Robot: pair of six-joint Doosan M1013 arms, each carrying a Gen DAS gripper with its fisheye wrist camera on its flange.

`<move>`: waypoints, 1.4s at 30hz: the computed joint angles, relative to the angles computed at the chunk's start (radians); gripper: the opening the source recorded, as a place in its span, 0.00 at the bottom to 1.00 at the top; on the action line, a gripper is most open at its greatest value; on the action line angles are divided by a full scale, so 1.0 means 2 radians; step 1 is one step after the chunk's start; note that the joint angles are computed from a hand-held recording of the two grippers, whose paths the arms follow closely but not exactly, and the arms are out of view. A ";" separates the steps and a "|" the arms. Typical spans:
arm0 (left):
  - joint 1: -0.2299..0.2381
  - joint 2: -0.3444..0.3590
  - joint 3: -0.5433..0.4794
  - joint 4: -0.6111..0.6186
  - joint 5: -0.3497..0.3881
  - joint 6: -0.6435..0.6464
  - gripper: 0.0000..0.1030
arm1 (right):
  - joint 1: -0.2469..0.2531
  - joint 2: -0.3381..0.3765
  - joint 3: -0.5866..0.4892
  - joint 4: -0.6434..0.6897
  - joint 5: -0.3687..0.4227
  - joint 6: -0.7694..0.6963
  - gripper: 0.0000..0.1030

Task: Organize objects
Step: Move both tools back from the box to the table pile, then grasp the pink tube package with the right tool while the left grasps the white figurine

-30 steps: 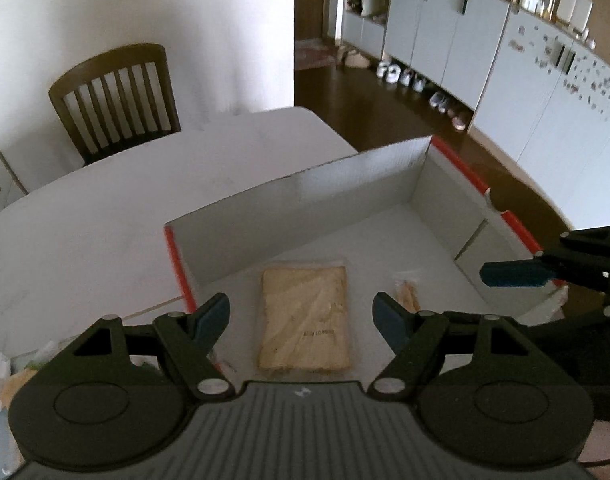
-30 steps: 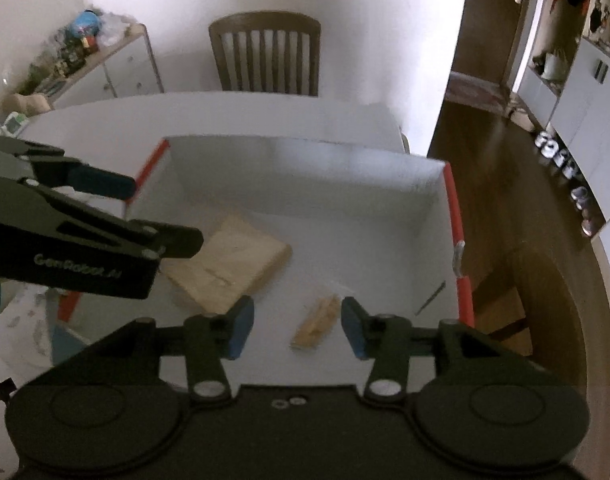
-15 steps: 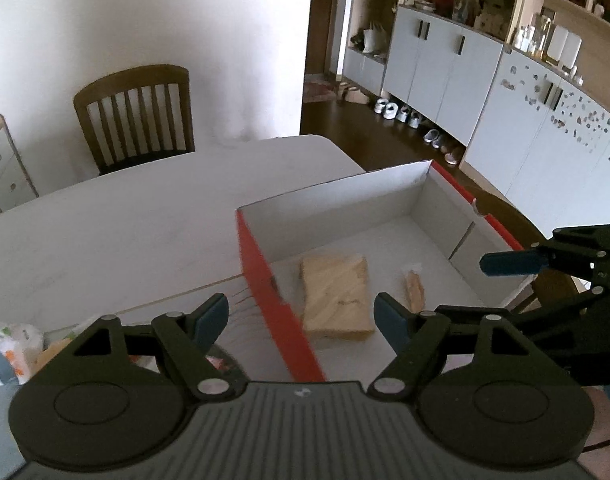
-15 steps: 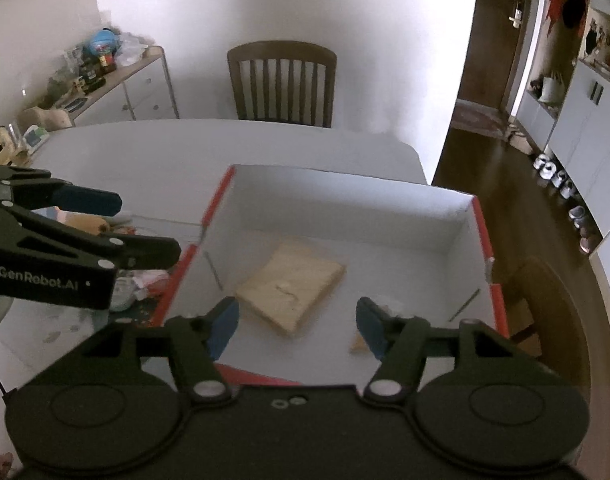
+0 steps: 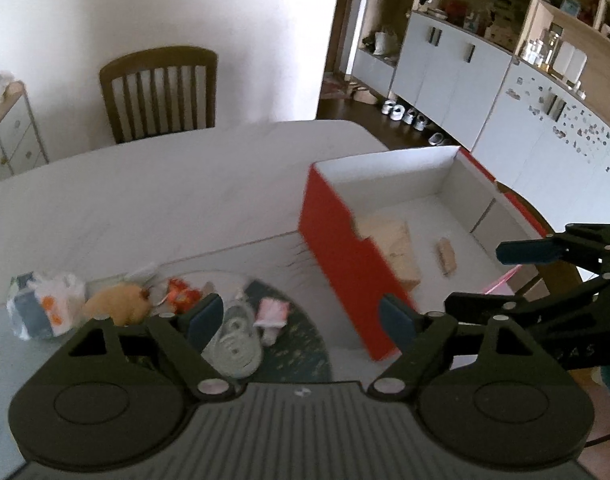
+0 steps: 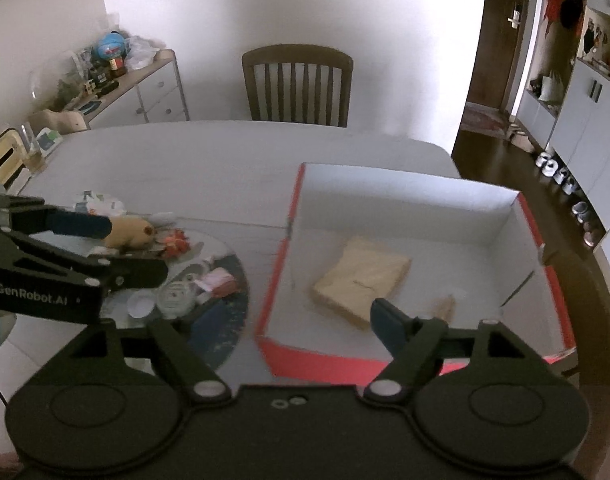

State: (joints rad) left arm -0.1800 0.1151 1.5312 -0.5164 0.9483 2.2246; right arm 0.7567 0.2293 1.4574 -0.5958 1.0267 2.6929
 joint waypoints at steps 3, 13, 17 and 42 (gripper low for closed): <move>0.017 0.002 0.003 -0.007 0.008 0.007 0.83 | 0.005 0.009 -0.010 0.000 0.006 0.009 0.78; 0.062 0.003 0.019 -0.022 0.012 0.045 0.91 | 0.017 0.040 -0.039 0.006 0.024 0.028 0.79; 0.079 0.007 0.023 -0.029 0.017 0.052 0.98 | 0.018 0.054 -0.055 0.012 0.031 0.026 0.80; 0.122 0.048 0.047 0.000 -0.040 0.117 1.00 | 0.000 0.140 -0.138 0.048 0.072 -0.011 0.77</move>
